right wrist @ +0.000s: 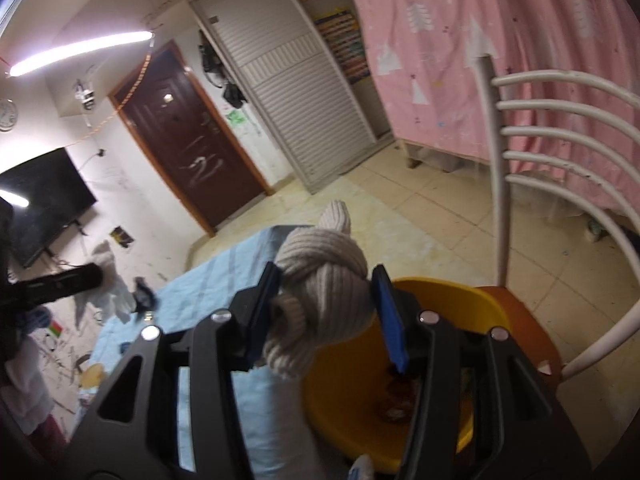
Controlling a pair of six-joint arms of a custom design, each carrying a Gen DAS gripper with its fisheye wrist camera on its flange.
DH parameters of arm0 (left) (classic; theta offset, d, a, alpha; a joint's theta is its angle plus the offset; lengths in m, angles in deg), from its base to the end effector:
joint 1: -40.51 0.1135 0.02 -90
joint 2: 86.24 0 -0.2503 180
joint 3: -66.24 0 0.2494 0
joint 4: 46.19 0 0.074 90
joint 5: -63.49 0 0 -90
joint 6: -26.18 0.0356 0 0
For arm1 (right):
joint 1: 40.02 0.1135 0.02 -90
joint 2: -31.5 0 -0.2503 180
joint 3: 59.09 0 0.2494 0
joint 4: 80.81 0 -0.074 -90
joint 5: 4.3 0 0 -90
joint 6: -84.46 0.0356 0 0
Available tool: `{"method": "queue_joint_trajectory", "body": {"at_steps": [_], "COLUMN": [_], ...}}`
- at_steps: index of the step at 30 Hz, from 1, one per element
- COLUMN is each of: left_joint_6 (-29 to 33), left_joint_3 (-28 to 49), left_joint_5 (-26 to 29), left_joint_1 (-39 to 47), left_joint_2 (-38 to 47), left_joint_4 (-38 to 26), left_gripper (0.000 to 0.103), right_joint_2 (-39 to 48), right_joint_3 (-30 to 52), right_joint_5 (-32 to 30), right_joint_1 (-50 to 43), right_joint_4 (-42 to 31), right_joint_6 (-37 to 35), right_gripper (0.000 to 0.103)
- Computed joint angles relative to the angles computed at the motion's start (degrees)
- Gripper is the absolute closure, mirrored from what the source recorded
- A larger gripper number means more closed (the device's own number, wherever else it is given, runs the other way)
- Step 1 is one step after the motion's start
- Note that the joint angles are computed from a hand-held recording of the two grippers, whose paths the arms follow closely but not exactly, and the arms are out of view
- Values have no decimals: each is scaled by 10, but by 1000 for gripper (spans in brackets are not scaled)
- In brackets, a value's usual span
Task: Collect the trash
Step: 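Carry the white cloth and cream scarf to the yellow bucket, then open both grippers over the bucket and return them to the table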
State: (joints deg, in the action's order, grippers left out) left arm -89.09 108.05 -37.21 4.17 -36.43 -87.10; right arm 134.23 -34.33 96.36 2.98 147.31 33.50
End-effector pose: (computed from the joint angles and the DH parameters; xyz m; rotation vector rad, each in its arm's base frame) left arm 0.1466 -0.0996 0.1879 0.1489 2.4179 -0.2699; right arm 0.1666 0.1464 0.0595 0.0418 2.1533 0.6660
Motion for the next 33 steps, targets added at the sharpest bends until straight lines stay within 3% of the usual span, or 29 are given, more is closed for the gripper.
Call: {"method": "queue_joint_trajectory", "body": {"at_steps": [9,13,18,26,33], "left_joint_6": [-32,-38,-36,-34,-8], "left_joint_3": [49,80,112,99,62], "left_joint_5": [22,43,57,44,49], "left_joint_1": [-72,-88,-96,-98,-60], "left_joint_2": [173,247,307,286,201], "left_joint_4": [124,169,186,165,117], "left_gripper": [83,82,46,44,44], "right_joint_2": [69,72,69,58,32], "right_joint_3": [-1,-18,-33,-26,-2], "right_joint_5": [-24,-24,-24,-29,25], "right_joint_1": [-50,-72,-87,-76,-4], "right_joint_4": [53,76,93,73,16], "right_joint_6": [-1,6,11,12,17], "right_gripper": [55,49,48,44,43]}}
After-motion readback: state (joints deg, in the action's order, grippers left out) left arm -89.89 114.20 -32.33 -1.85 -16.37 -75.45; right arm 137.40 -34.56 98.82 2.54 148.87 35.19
